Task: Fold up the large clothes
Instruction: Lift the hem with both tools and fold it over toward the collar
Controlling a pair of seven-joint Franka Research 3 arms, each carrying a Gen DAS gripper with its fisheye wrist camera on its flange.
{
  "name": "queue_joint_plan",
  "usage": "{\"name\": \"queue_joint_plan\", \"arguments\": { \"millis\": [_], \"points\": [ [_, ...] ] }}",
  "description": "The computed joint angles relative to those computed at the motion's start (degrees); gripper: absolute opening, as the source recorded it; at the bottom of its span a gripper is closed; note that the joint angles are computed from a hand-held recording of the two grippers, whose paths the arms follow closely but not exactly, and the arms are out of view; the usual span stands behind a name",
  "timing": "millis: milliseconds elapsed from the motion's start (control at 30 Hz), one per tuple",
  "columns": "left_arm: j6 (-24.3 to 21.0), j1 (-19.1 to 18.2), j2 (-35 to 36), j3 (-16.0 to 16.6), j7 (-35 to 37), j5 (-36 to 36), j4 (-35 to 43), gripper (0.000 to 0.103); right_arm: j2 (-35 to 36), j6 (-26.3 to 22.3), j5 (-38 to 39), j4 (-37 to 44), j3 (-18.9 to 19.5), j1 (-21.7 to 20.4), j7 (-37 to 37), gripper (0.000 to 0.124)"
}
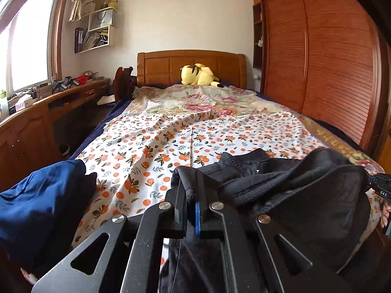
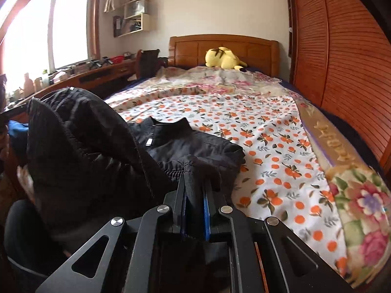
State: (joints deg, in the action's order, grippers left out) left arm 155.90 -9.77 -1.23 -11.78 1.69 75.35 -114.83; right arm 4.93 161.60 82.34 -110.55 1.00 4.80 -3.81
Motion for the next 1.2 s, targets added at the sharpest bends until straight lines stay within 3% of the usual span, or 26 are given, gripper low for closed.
{"name": "queue_joint_plan", "arguments": {
  "millis": [233,367,467,833,1200],
  "points": [
    [0.0,-1.0,6.8,1.7,1.2,1.6,7.1,0.005,7.8,5.4,-15.4,8.0,1.8,1.1,13.4,0.011],
    [2.0,-1.4,10.0,3.2,3.1,-0.9,9.8,0.005,14.6,4.9,-28.9,15.5,0.5,2.5,26.5,0.011],
    [-3.0,-3.3,12.8,4.0,5.9,-2.1,12.3,0.005,17.3,3.2,-36.9,19.0,-1.3,3.9,35.7,0.011],
    [5.0,-3.2,14.5,7.4,-0.6,0.2,11.0,0.029,21.5,2.9,-60.4,23.8,-5.8,9.0,55.1,0.012],
    [9.7,-1.7,13.7,8.2,-1.4,1.8,8.6,0.038,27.2,-1.5,-72.6,33.9,-3.9,7.7,66.0,0.014]
  ]
}}
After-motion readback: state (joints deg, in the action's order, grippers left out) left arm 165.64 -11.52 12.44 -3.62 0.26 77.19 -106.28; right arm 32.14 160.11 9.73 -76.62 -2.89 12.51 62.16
